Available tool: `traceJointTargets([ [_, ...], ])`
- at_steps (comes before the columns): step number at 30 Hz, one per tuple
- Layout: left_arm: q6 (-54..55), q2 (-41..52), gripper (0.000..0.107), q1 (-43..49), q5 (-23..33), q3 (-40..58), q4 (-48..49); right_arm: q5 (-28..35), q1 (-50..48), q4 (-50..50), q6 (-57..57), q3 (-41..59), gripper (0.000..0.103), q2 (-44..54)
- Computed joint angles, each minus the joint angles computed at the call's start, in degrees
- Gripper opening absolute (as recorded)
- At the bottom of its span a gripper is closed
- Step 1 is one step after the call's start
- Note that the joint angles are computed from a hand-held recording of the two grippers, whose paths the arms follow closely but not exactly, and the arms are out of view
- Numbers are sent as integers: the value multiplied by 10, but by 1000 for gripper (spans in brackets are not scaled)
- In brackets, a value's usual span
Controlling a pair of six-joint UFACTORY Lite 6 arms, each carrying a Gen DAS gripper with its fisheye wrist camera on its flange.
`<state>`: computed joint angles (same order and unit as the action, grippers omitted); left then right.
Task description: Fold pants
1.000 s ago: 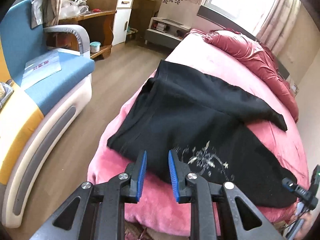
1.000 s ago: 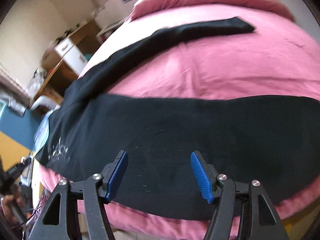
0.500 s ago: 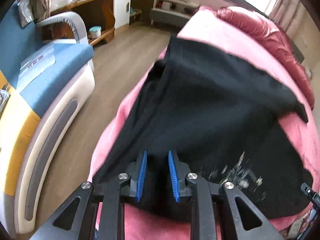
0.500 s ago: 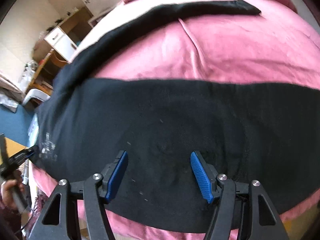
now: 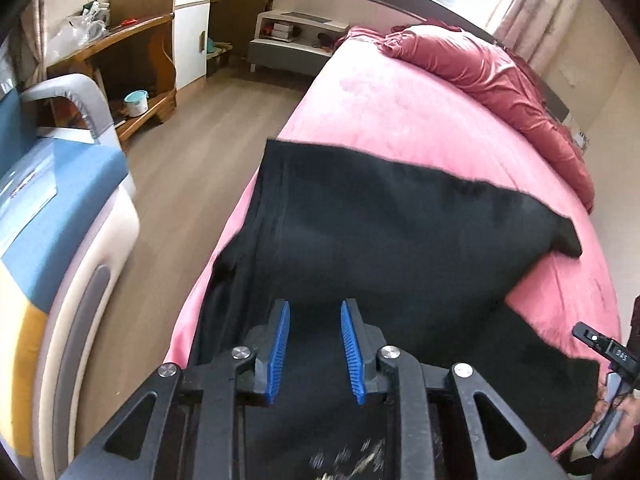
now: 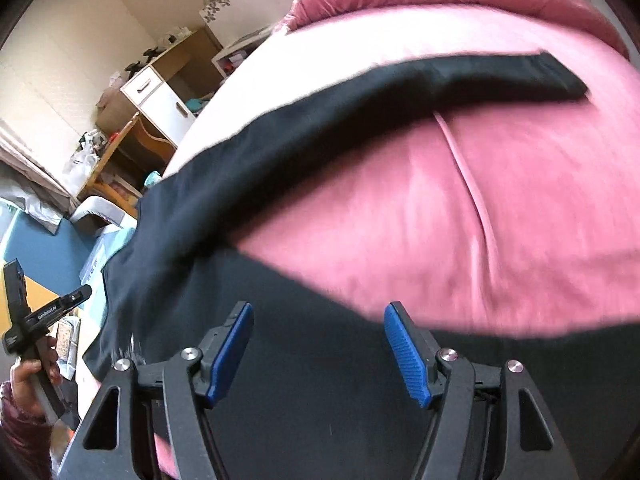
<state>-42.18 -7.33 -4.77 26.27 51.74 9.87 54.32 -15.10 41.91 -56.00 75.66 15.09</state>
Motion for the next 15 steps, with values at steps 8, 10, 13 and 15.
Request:
traceJointTargets([
  [8, 225, 209, 29, 124, 17, 214, -213, -11, 92, -33, 97, 214, 69, 147],
  [10, 230, 272, 29, 141, 32, 288, -221, -9, 113, -55, 126, 283, 69, 194],
  [13, 218, 361, 30, 153, 62, 399, -209, 14, 136, -82, 167, 403, 69, 272],
  [15, 235, 419, 31, 166, 85, 468, -236, 39, 148, -104, 197, 504, 69, 334],
])
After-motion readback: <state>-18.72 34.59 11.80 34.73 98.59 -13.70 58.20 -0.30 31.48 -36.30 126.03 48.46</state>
